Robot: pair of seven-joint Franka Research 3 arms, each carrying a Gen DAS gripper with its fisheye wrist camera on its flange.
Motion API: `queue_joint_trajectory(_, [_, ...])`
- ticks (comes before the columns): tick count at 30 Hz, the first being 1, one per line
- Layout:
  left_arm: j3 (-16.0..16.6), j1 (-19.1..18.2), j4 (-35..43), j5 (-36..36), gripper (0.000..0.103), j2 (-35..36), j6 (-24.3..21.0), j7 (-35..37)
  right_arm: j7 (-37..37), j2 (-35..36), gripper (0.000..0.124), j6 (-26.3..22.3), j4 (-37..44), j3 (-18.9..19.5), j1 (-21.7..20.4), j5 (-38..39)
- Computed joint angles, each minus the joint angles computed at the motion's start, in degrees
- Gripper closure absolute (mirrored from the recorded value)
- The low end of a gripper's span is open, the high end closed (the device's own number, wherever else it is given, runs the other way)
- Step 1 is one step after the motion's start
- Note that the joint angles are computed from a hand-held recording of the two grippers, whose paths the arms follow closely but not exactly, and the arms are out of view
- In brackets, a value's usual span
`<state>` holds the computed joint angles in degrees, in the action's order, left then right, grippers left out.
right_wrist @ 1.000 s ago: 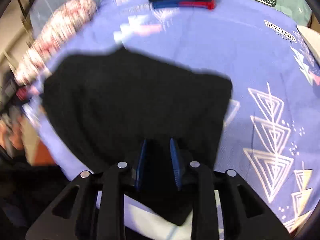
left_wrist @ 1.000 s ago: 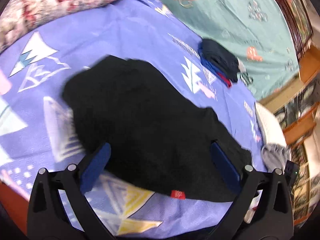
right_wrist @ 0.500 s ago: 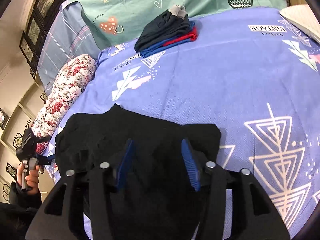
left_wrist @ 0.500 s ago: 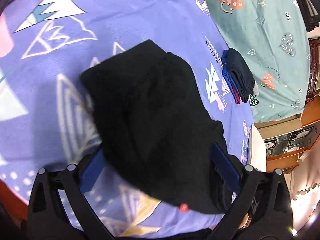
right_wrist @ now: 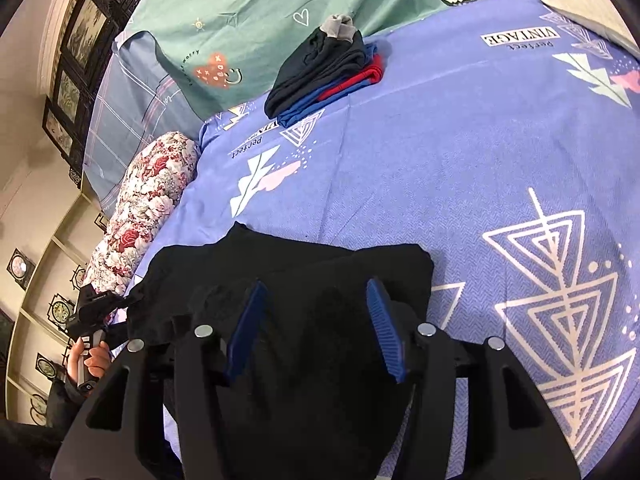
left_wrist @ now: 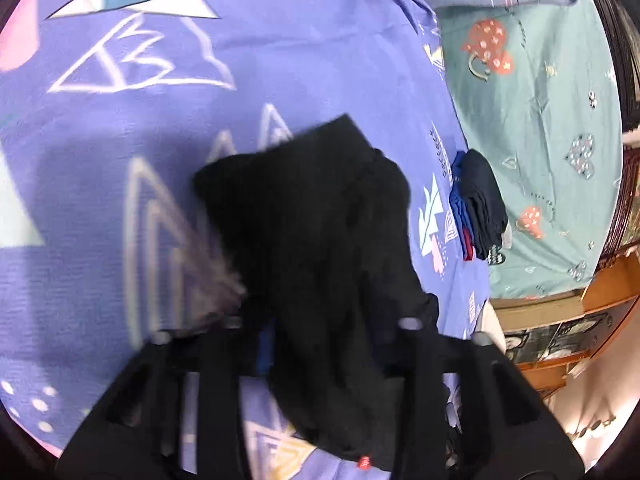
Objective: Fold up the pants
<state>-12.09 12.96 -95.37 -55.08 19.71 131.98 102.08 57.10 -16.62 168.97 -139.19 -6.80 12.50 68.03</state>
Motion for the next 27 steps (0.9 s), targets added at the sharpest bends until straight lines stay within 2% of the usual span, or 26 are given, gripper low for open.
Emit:
queue_joint_trajectory(1, [-0.22, -0.15, 0.59, -0.20, 0.035, 0.22, 0.03, 0.00, 0.43, 0.02, 0.069, 0.00, -0.03, 0.15, -0.18, -0.46])
queue_joint_trajectory(2, [-0.34, -0.50, 1.11, 0.13, 0.021, 0.36, 0.20, -0.28, 0.61, 0.01, 0.069, -0.03, -0.04, 0.22, -0.23, -0.77])
queue_joint_trajectory(3, [-0.34, -1.14, 1.86, 1.18, 0.014, 0.74, 0.65, -1.03, 0.59, -0.11, 0.069, 0.23, -0.14, 0.30, -0.17, -0.85])
queue_joint_trajectory(4, [-0.15, -2.19, 2.06, 3.15, 0.014, 0.74, 2.13, -2.30, 0.14, -0.30, 0.069, 0.52, -0.26, 0.17, 0.07, -0.40])
queue_joint_trajectory(5, [-0.43, -2.51, 1.21, 3.17, 0.023, 0.23, 4.30, -1.89, -0.38, -0.40, 0.069, 0.69, -0.28, -0.04, 0.34, 0.20])
queue_joint_trajectory(6, [-0.98, -2.05, 0.29, 1.77, 0.057, -0.27, 5.50, -0.11, -1.26, -0.49, 0.069, 0.84, -0.25, -0.36, 0.69, 1.19])
queue_joint_trajectory(7, [-1.38, -2.27, -0.15, 2.02, 0.079, -0.85, 6.18, 1.97, -2.43, -0.67, 0.069, 1.00, -0.25, -0.74, 1.07, 2.62])
queue_joint_trajectory(8, [-1.88, -2.61, -1.34, 1.89, 0.085, -2.27, 7.58, 4.90, -3.54, -0.81, 0.069, 1.01, -0.26, -1.04, 1.32, 4.01])
queue_joint_trajectory(9, [-1.88, -3.49, -3.02, 2.59, 0.085, -4.14, 10.02, 6.62, -5.04, -1.05, 0.069, 0.87, -0.24, -1.47, 1.58, 5.94])
queue_joint_trajectory(10, [-2.43, -4.87, -5.69, 3.48, 0.086, -7.48, 13.63, 11.20, -6.24, -1.18, 0.069, 0.69, -0.18, -1.65, 1.61, 7.55])
queue_joint_trajectory(11, [-2.92, -6.13, -7.16, 3.64, 0.086, -9.88, 15.09, 15.48, -7.30, -1.29, 0.069, 0.40, -0.10, -1.74, 1.50, 9.05])
queue_joint_trajectory(12, [-3.81, -7.75, -9.34, 3.25, 0.086, -13.45, 15.84, 21.35, -8.09, -1.39, 0.069, -0.04, -0.03, -1.76, 1.22, 10.29])
queue_joint_trajectory(14, [-4.90, -10.77, -11.89, 1.95, 0.085, -18.26, 13.83, 30.36, -9.73, -1.56, 0.069, -0.87, 0.15, -1.68, 0.53, 12.96])
queue_joint_trajectory(16, [-5.47, -14.00, -13.91, 1.53, 0.081, -21.05, 11.79, 36.47, -12.32, -2.19, 0.069, -1.56, 0.30, -1.43, -0.18, 15.87])
queue_joint_trajectory(17, [-5.75, -15.63, -14.35, 3.10, 0.072, -21.33, 10.59, 37.88, -12.23, -2.47, 0.069, -1.86, 0.25, -0.98, -0.77, 15.73])
queue_joint_trajectory(18, [-6.41, -17.49, -13.73, 8.02, 0.055, -19.90, 8.18, 37.51, -10.39, -2.83, 0.066, -1.66, -0.07, -0.15, -1.54, 13.65])
queue_joint_trajectory(19, [-6.49, -18.93, -12.41, 13.37, 0.046, -17.67, 5.72, 35.66, -7.78, -3.22, 0.052, -1.82, -0.47, 0.49, -2.22, 10.92])
queue_joint_trajectory(20, [-6.19, -20.32, -10.60, 18.71, 0.045, -15.01, 3.14, 32.77, -6.76, -3.63, 0.043, -2.50, -0.71, 0.34, -2.26, 10.28])
queue_joint_trajectory(21, [-5.51, -21.38, -9.27, 21.40, 0.045, -13.12, 1.07, 30.94, -5.02, -4.24, 0.028, -4.64, -1.04, -0.23, -2.33, 9.63])
queue_joint_trajectory(22, [-4.88, -21.95, -7.62, 22.56, 0.045, -11.17, -2.00, 29.79, -3.13, -4.44, 0.024, -7.49, -1.11, -0.81, -2.57, 8.12])
queue_joint_trajectory(24, [-4.38, -21.50, -7.94, 19.44, 0.042, -11.55, -2.65, 31.42, 0.96, -4.17, 0.023, -13.05, -0.77, -1.38, -3.53, 3.55])
queue_joint_trajectory(25, [-4.03, -21.00, -7.91, 17.54, 0.036, -12.33, -3.48, 32.86, 2.68, -3.85, 0.023, -15.28, -0.46, -1.41, -4.04, 1.19])
queue_joint_trajectory(26, [-3.58, -20.39, -8.48, 14.81, 0.018, -13.65, -3.58, 35.08, 4.51, -3.61, 0.023, -16.41, -0.26, -1.02, -4.56, -1.10])
queue_joint_trajectory(27, [-3.05, -20.16, -9.58, 12.69, 0.007, -14.98, -2.73, 36.88, 6.40, -3.33, 0.023, -17.11, 0.00, -0.41, -5.04, -3.69])
